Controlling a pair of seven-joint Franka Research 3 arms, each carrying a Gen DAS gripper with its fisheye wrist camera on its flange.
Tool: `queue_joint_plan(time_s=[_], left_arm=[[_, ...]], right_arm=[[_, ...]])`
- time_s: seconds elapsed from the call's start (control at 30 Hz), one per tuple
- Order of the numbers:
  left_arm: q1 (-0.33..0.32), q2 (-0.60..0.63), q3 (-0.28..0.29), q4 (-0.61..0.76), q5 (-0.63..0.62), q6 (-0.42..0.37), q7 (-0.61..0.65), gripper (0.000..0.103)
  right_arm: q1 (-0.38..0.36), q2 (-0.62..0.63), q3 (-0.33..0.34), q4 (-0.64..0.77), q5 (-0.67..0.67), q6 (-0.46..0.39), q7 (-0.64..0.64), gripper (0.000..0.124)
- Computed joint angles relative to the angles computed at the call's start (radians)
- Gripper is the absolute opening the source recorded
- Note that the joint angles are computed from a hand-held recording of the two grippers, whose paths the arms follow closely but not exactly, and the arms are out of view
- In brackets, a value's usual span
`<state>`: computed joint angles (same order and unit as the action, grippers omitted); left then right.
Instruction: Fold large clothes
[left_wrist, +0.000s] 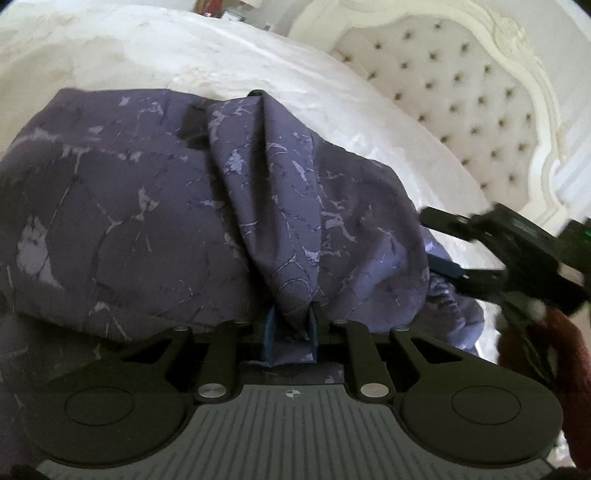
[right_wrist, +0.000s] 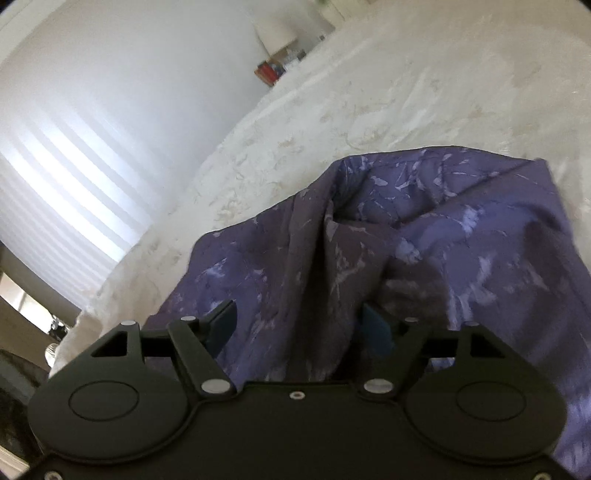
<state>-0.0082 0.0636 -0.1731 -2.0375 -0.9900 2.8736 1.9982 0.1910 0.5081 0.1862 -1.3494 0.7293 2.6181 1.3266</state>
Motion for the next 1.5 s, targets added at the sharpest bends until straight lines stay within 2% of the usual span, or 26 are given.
queue_joint_plan(time_s=[0.07,0.13,0.17,0.23,0.3,0.37,0.43,0.5,0.53,0.6,0.63,0.7,0.8,0.83,0.9,0.97,1.0,1.03,1.1,1.13,1.27,1.33,1.37,1.4,1.5], left_arm=[[-0.002,-0.008,-0.002,-0.010,-0.012,0.007,0.003,0.019],[-0.004,-0.016,0.001,-0.018,-0.023,0.005,0.011,0.019],[-0.010,0.000,0.002,0.002,0.007,0.008,-0.023,0.020],[-0.010,-0.001,-0.002,-0.002,0.002,0.017,-0.015,0.020],[-0.012,0.002,-0.008,-0.004,-0.008,0.035,-0.004,0.021],[-0.012,-0.002,-0.011,-0.004,-0.017,0.035,0.003,0.024],[-0.014,-0.019,-0.004,-0.013,0.027,0.032,-0.033,0.029],[-0.028,-0.047,-0.001,-0.037,0.085,0.096,-0.058,0.037],[-0.037,-0.054,-0.002,-0.042,0.077,0.136,-0.031,0.040],[-0.055,-0.058,0.000,-0.034,0.073,0.219,0.025,0.054],[-0.059,-0.052,0.004,-0.025,0.105,0.241,0.014,0.057],[-0.061,-0.024,0.018,0.002,0.253,0.257,-0.098,0.061],[-0.069,0.031,0.060,0.049,0.514,0.243,-0.336,0.061],[-0.086,0.046,0.089,0.060,0.605,0.235,-0.422,0.061],[-0.148,0.077,0.185,0.076,0.815,0.211,-0.633,0.060],[-0.173,0.092,0.238,0.083,0.927,0.169,-0.764,0.060],[-0.159,0.099,0.233,0.081,0.943,0.151,-0.794,0.060],[-0.120,0.104,0.194,0.067,0.889,0.163,-0.753,0.060],[-0.002,0.104,0.063,0.032,0.759,0.230,-0.590,0.060],[0.020,0.102,0.038,0.016,0.772,0.257,-0.559,0.060],[0.031,0.097,0.029,-0.047,0.860,0.369,-0.583,0.060],[0.009,0.103,0.056,-0.063,0.890,0.415,-0.610,0.061],[-0.032,0.105,0.098,-0.065,0.899,0.429,-0.625,0.061],[-0.082,0.105,0.149,-0.068,0.904,0.436,-0.636,0.061],[-0.300,0.111,0.373,-0.060,0.923,0.422,-0.657,0.063]], right_arm=[[0.031,0.079,-0.037,0.121,-0.079,-0.043,0.072,0.078],[0.038,0.135,-0.045,0.213,-0.117,-0.056,0.121,0.077],[0.033,0.163,-0.033,0.255,-0.114,-0.041,0.126,0.077],[0.017,0.183,0.001,0.272,-0.080,0.054,0.098,0.077],[0.025,0.167,-0.005,0.242,-0.081,0.148,0.116,0.077],[0.038,0.119,-0.027,0.169,-0.109,0.202,0.149,0.077],[0.040,0.049,-0.021,0.066,-0.147,0.257,0.083,0.077],[0.078,-0.005,-0.060,-0.007,-0.246,0.266,0.046,0.077],[0.074,-0.039,-0.045,-0.057,-0.264,0.278,-0.007,0.076],[0.061,-0.072,-0.004,-0.107,-0.265,0.280,-0.103,0.061],[0.079,-0.090,-0.013,-0.135,-0.287,0.283,-0.118,0.058],[0.097,-0.116,-0.008,-0.185,-0.304,0.302,-0.165,0.049],[0.126,-0.127,-0.009,-0.217,-0.323,0.302,-0.205,0.046],[0.143,-0.129,-0.024,-0.229,-0.340,0.303,-0.198,0.046],[0.173,-0.127,-0.061,-0.242,-0.381,0.295,-0.161,0.046],[0.201,-0.133,-0.103,-0.272,-0.425,0.299,-0.099,0.045],[0.223,-0.131,-0.133,-0.287,-0.462,0.305,-0.056,0.045],[0.231,-0.133,-0.149,-0.304,-0.487,0.309,-0.029,0.044],[0.197,-0.141,-0.114,-0.343,-0.473,0.337,-0.045,0.044],[0.174,-0.142,-0.086,-0.358,-0.448,0.360,-0.066,0.044],[0.135,-0.139,-0.033,-0.392,-0.388,0.432,-0.109,0.044],[0.115,-0.136,-0.002,-0.412,-0.364,0.482,-0.141,0.044],[0.095,-0.134,0.025,-0.423,-0.346,0.509,-0.164,0.044],[0.080,-0.131,0.045,-0.427,-0.333,0.526,-0.179,0.044],[0.013,-0.117,0.134,-0.443,-0.291,0.587,-0.229,0.045]])
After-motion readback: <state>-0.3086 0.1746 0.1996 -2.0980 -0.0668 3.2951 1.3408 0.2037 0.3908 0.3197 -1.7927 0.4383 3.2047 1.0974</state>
